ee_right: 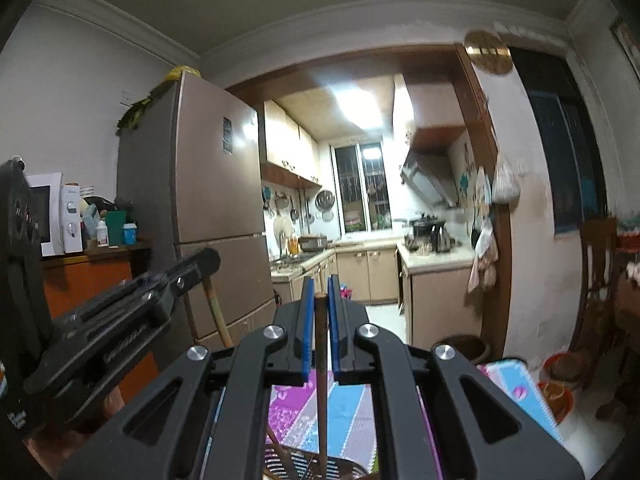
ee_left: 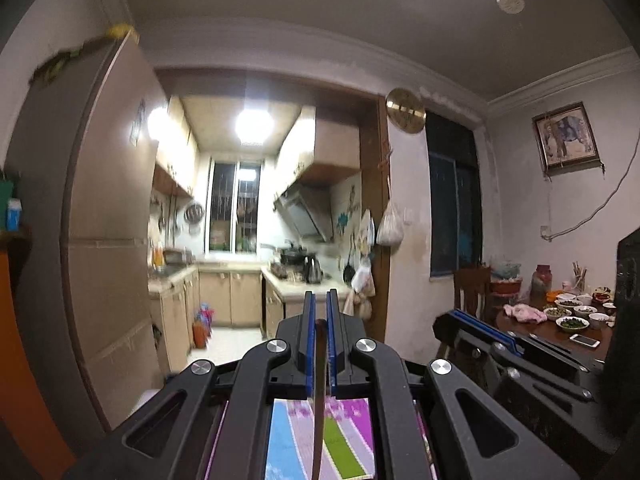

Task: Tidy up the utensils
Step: 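Lower both held chopsticks into the holder opening, then open both tools to release the chopsticks into the holder, then move both open tools back over the last chopsticks on the tablecloth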

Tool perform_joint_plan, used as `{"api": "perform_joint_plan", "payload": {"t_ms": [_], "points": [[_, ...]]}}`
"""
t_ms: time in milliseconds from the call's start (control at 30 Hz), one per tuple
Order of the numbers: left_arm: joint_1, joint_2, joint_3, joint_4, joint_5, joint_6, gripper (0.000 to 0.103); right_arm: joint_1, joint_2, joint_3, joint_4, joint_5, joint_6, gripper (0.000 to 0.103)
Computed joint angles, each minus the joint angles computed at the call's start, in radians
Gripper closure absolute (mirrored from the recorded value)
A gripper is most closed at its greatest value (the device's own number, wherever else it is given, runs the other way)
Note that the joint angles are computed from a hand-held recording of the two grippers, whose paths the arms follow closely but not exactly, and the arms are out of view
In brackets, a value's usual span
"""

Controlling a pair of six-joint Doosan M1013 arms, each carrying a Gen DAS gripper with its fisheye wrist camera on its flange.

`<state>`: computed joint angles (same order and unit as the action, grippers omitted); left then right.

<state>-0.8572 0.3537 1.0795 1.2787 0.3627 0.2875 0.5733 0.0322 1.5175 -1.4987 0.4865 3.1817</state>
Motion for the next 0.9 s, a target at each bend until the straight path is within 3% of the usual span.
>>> {"api": "perform_joint_plan", "payload": {"t_ms": [133, 367, 500, 600, 667, 767, 833, 900], "points": [[0.02, 0.014, 0.04, -0.131, -0.004, 0.081, 0.097, -0.019, 0.024, 0.018, 0.092, -0.028, -0.009, 0.098], [0.033, 0.014, 0.101, -0.192, 0.004, 0.114, 0.097, -0.03, 0.042, 0.031, 0.254, -0.026, -0.075, 0.096], [0.033, 0.009, 0.109, -0.194, 0.032, 0.113, 0.096, -0.022, 0.041, 0.03, 0.294, 0.026, -0.104, 0.091], [0.025, -0.019, 0.131, -0.068, 0.031, -0.006, 0.096, -0.011, 0.01, 0.052, 0.225, 0.055, -0.049, 0.087], [0.017, -0.052, 0.16, 0.086, 0.036, -0.157, 0.096, -0.004, -0.023, 0.074, 0.176, 0.075, -0.013, 0.087], [-0.004, -0.115, 0.228, 0.336, 0.086, -0.38, 0.082, 0.007, -0.08, 0.116, 0.109, 0.119, 0.032, 0.087], [-0.021, -0.153, 0.269, 0.412, 0.124, -0.422, 0.075, 0.013, -0.124, 0.151, 0.084, 0.15, 0.048, 0.087], [-0.045, -0.197, 0.318, 0.433, 0.173, -0.395, 0.075, 0.027, -0.166, 0.183, 0.089, 0.2, 0.032, 0.077]]}}
